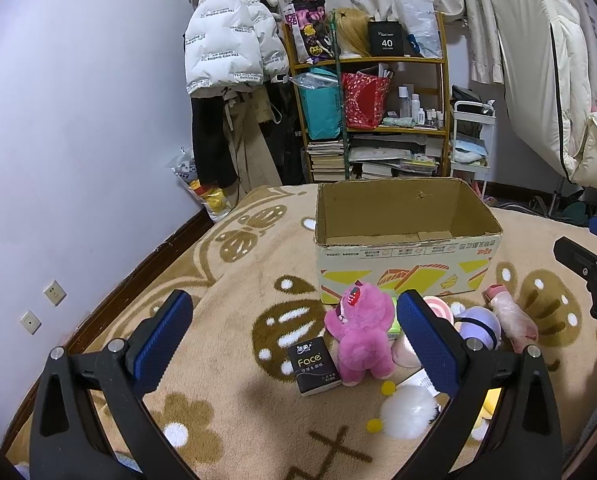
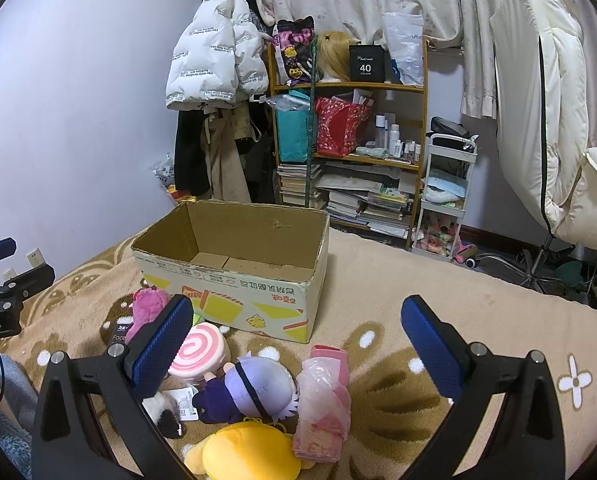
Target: Organize soft objects
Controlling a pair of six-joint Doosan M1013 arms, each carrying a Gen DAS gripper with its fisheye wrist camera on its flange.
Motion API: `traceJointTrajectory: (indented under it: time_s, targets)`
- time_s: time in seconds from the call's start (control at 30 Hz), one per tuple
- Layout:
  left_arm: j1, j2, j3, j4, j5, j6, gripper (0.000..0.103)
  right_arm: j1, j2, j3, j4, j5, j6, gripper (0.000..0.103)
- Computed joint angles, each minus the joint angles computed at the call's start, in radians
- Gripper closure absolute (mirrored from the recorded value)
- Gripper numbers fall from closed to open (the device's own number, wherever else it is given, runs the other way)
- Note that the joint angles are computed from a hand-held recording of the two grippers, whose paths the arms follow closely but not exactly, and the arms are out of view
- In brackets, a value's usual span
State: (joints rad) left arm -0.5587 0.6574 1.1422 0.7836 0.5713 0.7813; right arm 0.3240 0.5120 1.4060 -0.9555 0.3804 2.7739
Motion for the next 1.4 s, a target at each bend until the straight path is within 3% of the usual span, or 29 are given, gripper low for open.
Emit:
traceJointTrajectory:
  time_s: [1.4]
  targets:
    - [0.0,0.001,-0.001,0.002,0.0,-0.007,0.002,0.006,0.015,-0.004,0.002,0.003,0.012,0.0]
